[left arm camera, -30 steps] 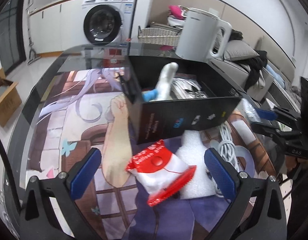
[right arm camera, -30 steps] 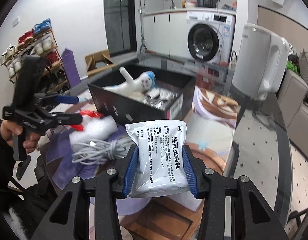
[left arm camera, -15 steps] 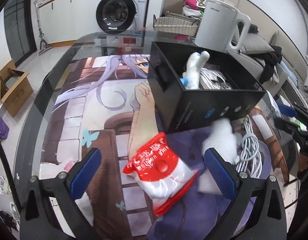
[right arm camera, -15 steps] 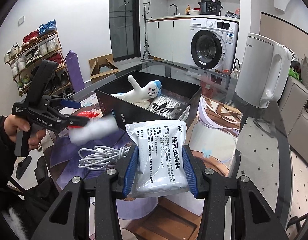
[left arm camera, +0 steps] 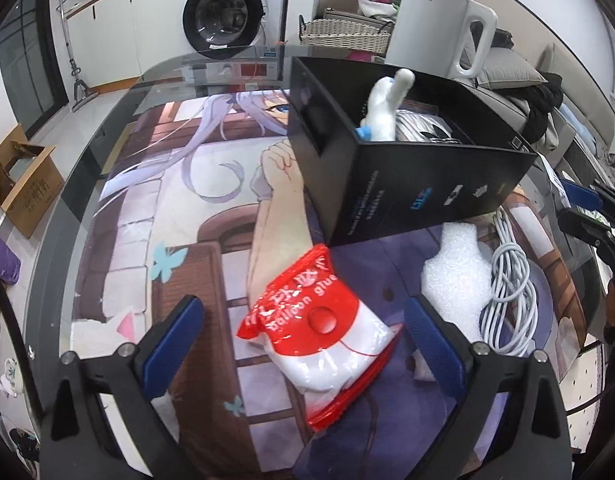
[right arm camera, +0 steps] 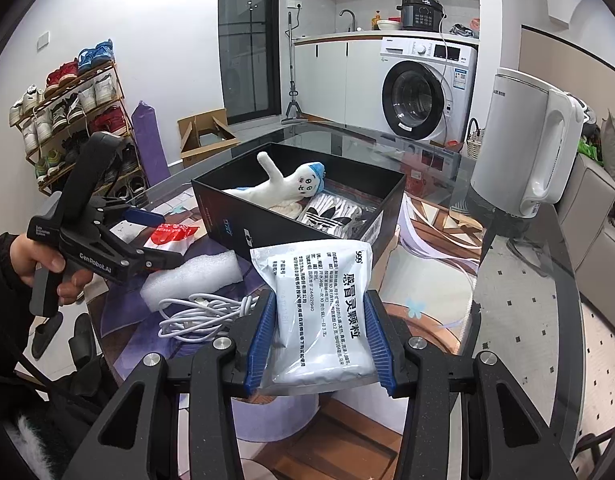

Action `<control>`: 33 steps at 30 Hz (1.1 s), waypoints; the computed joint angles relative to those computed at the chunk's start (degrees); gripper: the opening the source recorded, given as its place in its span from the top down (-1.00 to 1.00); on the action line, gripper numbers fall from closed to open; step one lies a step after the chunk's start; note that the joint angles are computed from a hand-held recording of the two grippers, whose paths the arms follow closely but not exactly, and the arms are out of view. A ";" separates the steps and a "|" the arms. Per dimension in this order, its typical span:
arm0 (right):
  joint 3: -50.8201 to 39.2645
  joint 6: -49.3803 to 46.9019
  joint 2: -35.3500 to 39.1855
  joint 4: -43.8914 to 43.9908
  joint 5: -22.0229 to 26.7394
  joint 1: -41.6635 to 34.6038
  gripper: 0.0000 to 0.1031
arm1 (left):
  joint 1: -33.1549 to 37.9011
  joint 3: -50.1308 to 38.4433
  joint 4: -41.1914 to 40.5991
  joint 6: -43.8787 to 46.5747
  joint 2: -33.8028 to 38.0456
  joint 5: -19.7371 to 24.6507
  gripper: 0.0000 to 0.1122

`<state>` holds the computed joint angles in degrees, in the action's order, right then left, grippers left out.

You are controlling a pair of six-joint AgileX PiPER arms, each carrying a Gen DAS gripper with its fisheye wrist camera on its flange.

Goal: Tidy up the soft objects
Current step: 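Lift the sachet with the right gripper while the left grasps the red balloon-glue packet, then carry the white sachet and red packet over the black box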

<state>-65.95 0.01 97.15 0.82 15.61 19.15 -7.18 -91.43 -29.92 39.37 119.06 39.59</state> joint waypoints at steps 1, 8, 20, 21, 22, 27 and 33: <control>0.00 0.00 0.00 0.00 0.00 0.00 0.14 | -0.14 0.51 -0.30 0.85 -0.34 -0.28 -0.58; -0.16 0.24 0.12 -0.36 -0.19 0.19 0.14 | 0.33 2.86 -6.41 8.63 -2.50 -0.31 -0.10; 0.22 0.14 -0.10 -0.13 -1.76 1.02 0.14 | 1.70 8.57 -18.87 21.18 -8.86 -2.78 -0.08; 0.03 0.64 0.08 -0.36 -1.67 1.15 0.14 | 2.08 8.55 -20.90 22.48 -8.98 -1.94 -0.09; -0.23 1.49 0.33 -0.95 -1.62 1.35 0.14 | 2.52 8.80 -23.39 24.36 -9.13 -1.39 -0.09; -0.89 7.34 1.07 -4.76 -2.11 1.85 0.14 | 2.84 10.48 -28.48 28.29 -10.39 -2.25 -0.09; -1.89 21.68 1.71 -15.39 -3.14 2.93 0.14 | 2.72 11.11 -30.73 29.78 -11.17 -2.96 -0.09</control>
<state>-67.84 21.69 98.87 -14.57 12.47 22.08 -4.45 -80.32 -60.66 69.15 107.89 36.63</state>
